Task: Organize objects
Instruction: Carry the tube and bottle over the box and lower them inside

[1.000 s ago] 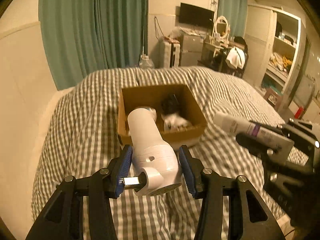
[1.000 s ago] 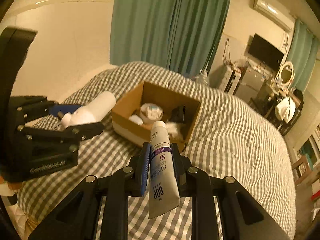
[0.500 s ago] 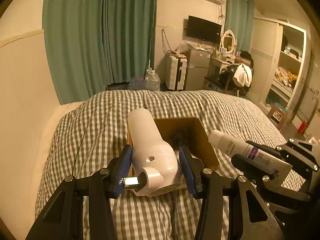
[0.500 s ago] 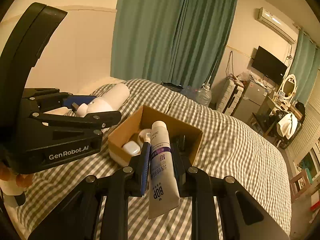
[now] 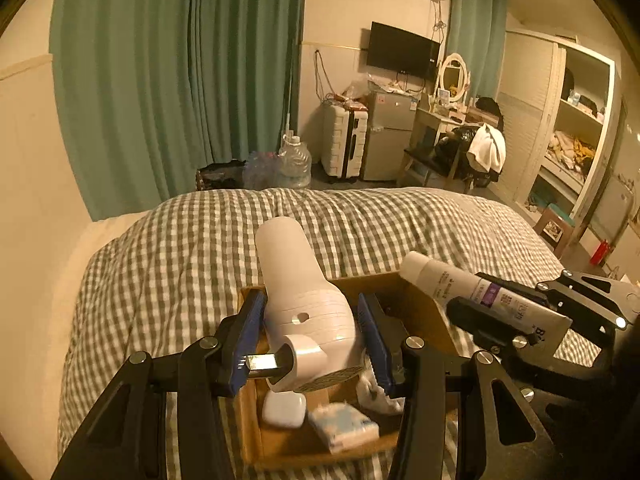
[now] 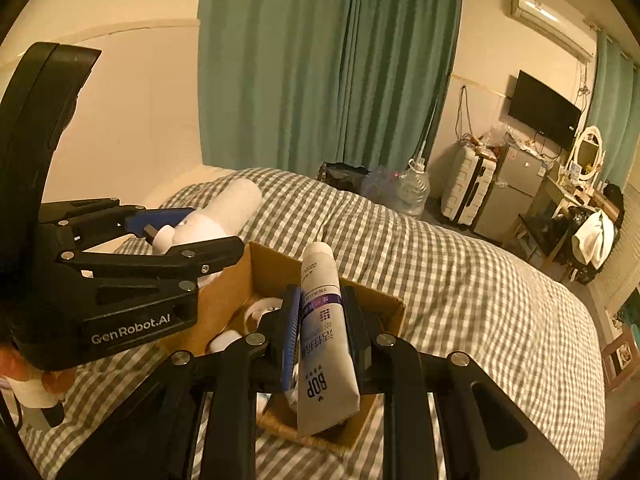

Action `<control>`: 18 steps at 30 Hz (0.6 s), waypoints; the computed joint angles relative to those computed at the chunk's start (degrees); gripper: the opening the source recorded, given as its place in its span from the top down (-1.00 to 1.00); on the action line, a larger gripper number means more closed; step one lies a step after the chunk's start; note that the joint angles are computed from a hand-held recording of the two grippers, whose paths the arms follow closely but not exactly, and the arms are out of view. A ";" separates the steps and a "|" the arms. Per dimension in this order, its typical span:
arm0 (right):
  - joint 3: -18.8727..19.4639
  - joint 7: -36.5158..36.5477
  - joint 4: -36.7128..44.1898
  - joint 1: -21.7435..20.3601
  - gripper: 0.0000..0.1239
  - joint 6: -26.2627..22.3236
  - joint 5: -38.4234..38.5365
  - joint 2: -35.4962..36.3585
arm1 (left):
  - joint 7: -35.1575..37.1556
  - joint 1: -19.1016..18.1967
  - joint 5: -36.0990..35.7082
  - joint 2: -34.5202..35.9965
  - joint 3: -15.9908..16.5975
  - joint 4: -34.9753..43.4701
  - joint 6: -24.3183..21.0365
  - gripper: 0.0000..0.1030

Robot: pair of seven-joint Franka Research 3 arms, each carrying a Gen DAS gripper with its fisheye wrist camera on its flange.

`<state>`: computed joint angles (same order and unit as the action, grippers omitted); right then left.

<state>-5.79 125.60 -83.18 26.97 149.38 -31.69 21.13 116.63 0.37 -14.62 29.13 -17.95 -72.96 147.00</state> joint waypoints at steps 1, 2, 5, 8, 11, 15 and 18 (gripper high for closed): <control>0.36 -1.06 1.32 -0.69 0.69 0.12 1.12 1.31 | -0.03 -0.74 1.02 1.99 0.33 2.48 -0.78 0.05; 0.67 -2.38 2.83 -1.36 0.69 0.27 2.49 2.84 | 0.40 -1.07 1.72 3.18 0.41 3.79 -0.97 0.05; 0.74 -5.74 6.25 -2.73 0.69 0.76 6.54 6.74 | 0.33 -2.37 4.32 6.36 1.15 6.88 -0.61 0.05; 0.60 -9.24 9.80 -3.76 0.69 0.20 10.68 10.40 | -0.23 -3.11 5.62 10.31 1.08 11.73 -2.60 0.05; 0.11 -12.23 13.32 -4.18 0.69 -0.85 13.81 13.69 | -0.01 -3.77 6.77 13.83 1.15 15.82 -4.71 0.05; -0.25 -15.04 14.39 -4.42 0.69 -0.61 16.81 15.82 | -0.08 -4.61 7.67 17.84 1.31 21.33 -8.49 0.05; -0.11 -16.85 14.31 -4.62 0.69 -0.64 18.71 16.54 | 0.08 -5.04 7.94 19.50 1.54 23.67 -10.11 0.05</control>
<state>-5.90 108.75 -68.86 22.35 148.74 -12.99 37.67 116.71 -4.67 -6.68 48.63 -16.41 -49.29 136.89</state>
